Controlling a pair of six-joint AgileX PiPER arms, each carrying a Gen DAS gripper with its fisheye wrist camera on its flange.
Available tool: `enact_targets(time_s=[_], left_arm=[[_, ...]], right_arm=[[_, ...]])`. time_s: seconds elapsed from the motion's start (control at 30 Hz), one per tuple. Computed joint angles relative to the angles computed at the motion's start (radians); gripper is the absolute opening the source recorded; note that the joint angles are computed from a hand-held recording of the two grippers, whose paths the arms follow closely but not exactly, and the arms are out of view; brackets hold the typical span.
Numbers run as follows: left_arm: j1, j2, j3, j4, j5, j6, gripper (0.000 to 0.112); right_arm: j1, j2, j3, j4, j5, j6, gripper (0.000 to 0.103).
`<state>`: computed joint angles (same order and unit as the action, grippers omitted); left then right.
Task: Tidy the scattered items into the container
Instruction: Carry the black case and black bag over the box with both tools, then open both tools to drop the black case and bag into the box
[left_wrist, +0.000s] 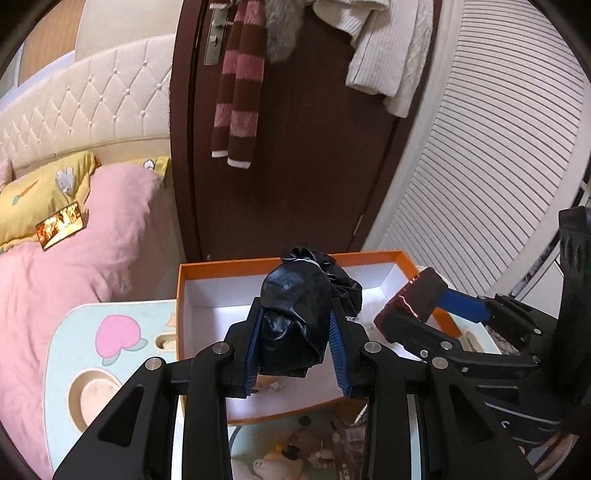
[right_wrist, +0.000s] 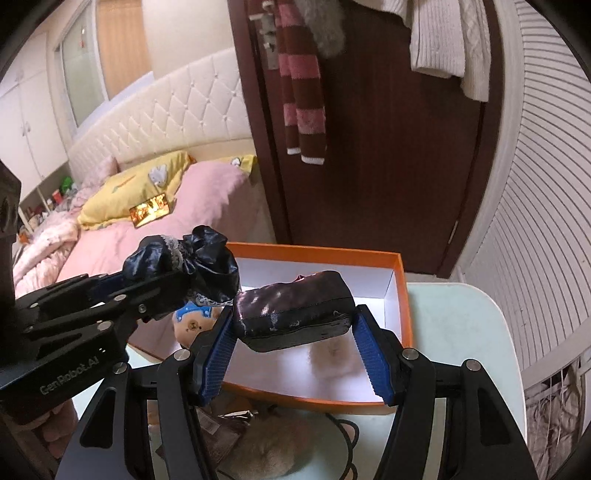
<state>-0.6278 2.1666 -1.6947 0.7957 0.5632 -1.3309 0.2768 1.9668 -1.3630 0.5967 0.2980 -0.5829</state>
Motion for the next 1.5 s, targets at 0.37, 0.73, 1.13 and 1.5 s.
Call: enact_targets(time_s=[0.37, 0.73, 1.13, 1.5], left_arm=[[0.031, -0.007, 0.05, -0.044, -0.077, -0.004, 0.036], [-0.033, -0.165, 0.291, 0.39, -0.013, -0.466, 0.085], [-0.169, -0.299, 0.546, 0.262, 0.055, -0.501, 0.085], [-0.248, -0.173, 0.496, 0.068, 0.155, -0.477, 0.085]], right_arm=[[0.012, 0.044, -0.045, -0.119, 0.014, 0.124, 0.063], [-0.017, -0.023, 0.027, -0.052, -0.038, 0.095, 0.085], [-0.082, -0.257, 0.324, 0.428, 0.005, -0.423, 0.085], [0.026, -0.249, 0.546, 0.511, -0.113, -0.506, 0.085]])
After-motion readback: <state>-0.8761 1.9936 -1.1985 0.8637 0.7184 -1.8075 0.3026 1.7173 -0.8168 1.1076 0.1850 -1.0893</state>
